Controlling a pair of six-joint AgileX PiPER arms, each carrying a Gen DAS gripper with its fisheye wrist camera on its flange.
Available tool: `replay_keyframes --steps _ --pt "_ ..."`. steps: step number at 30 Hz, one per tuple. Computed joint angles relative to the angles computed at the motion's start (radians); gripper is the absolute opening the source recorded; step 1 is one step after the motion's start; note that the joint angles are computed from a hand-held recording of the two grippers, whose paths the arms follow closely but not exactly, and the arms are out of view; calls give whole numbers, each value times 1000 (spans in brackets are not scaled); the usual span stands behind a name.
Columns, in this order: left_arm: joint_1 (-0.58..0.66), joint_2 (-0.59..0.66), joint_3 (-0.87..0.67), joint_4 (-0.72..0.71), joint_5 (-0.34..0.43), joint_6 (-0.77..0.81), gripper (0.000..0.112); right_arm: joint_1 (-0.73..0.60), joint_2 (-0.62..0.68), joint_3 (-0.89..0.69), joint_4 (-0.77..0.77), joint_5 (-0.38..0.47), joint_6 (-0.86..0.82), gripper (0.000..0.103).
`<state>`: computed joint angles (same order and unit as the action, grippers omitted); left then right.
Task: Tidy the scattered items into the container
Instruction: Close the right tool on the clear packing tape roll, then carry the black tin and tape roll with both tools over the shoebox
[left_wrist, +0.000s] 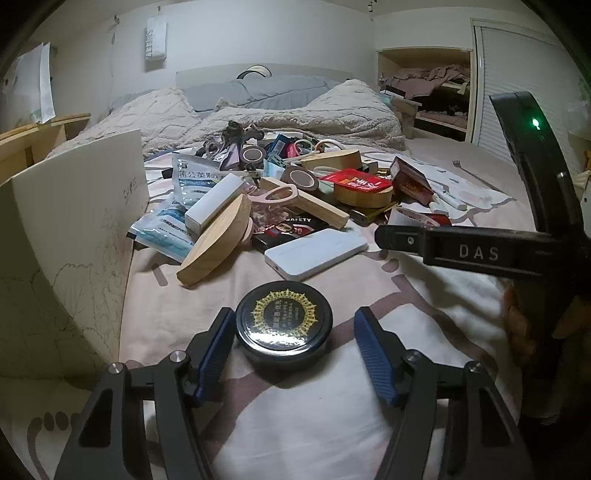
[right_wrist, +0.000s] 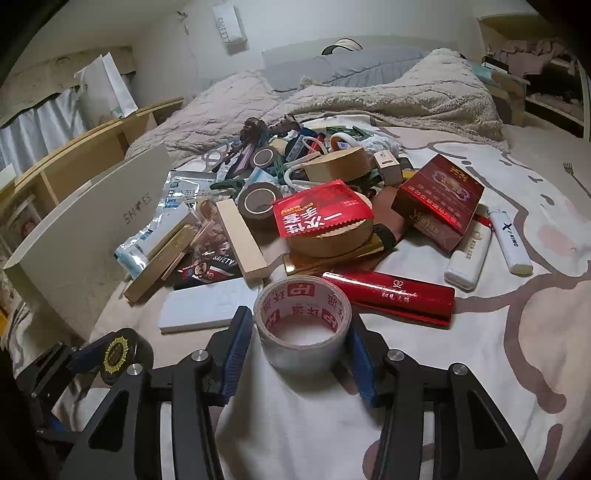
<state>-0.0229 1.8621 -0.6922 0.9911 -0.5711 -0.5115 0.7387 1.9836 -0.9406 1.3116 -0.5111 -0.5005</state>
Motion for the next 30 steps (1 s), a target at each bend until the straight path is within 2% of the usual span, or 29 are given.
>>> replay_keyframes --steps 4,7,20,30 --pt "0 -2 -8 7 19 -25 54 13 12 -15 30 -17 -50 45" --pt "1 -3 -11 10 25 -35 51 16 20 -28 57 -23 -93 45" --pt "4 -23 -9 30 39 -60 50 14 21 -24 36 -23 -84 45" --pt "44 -64 -2 109 25 -153 50 50 8 -35 109 -30 -187 45"
